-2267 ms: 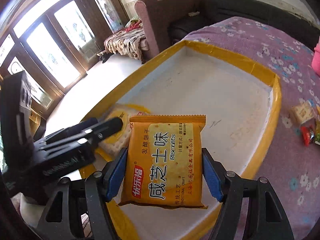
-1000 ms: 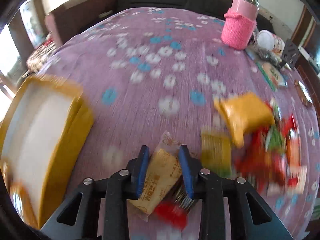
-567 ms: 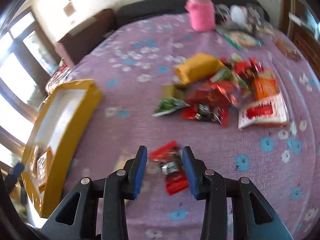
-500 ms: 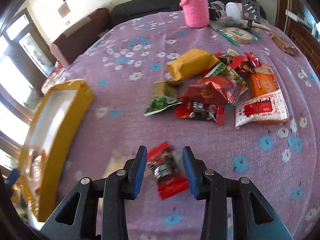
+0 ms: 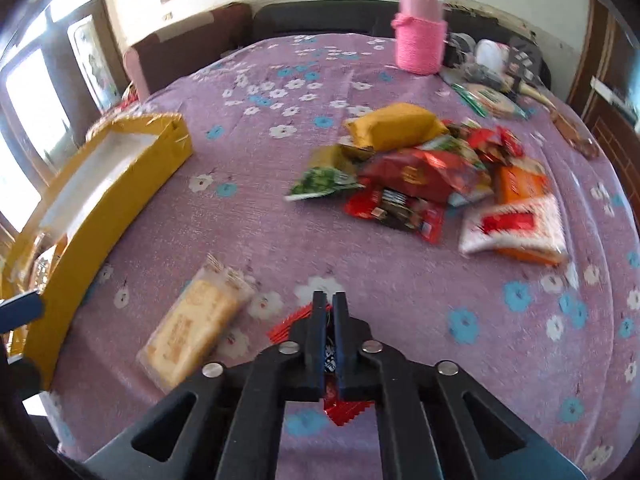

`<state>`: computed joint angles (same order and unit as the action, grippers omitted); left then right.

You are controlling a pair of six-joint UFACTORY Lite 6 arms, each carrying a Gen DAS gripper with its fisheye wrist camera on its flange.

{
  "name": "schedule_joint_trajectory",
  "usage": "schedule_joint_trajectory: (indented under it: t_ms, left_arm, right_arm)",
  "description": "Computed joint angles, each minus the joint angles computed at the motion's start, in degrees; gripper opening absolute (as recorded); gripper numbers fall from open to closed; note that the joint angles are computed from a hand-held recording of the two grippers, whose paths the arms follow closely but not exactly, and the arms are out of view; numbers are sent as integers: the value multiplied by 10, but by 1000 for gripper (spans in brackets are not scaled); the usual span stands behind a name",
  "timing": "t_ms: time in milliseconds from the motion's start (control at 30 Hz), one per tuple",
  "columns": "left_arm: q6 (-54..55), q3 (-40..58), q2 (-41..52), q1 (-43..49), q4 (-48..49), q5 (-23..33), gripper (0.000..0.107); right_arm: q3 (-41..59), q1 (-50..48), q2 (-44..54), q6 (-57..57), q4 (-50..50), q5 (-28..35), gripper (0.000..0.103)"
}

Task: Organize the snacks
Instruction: 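Grasp the cream wafer bar with the left tool while the right grasps a red candy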

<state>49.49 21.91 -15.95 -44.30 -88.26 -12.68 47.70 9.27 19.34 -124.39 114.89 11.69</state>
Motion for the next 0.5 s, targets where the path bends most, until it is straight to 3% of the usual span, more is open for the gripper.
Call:
schedule_joint_trajectory:
  t_ms: [67,167,300,367,400,467,500]
  left_arm:
    - [-20,44,74,-4,29,1,71]
    - [-47,117,185,-1,74,10,71]
    - [61,220,305,-1,2,-10,71]
    - [137,263,359,-3,-49,-18,54]
    - [146,269,366,-17,-50,-47,35]
    - [132,265,362,-26,-32,-45,31]
    - [134,262,358,-29,-39,-49,31]
  right_arm:
    - [-17,-30,-11,-9,-5,14,0]
    - [-26,-85,-10,63,-101,58,1]
    - [-26,-146,-6,121,-190,120,7]
    - [-22,-162,-1,146,-222,143,16]
    - [-22,-169,-1,153,-233,155,27]
    - [-34,-171,-14,134,-220,157,42]
    - [-40,-169,-19,124,-212,156,44]
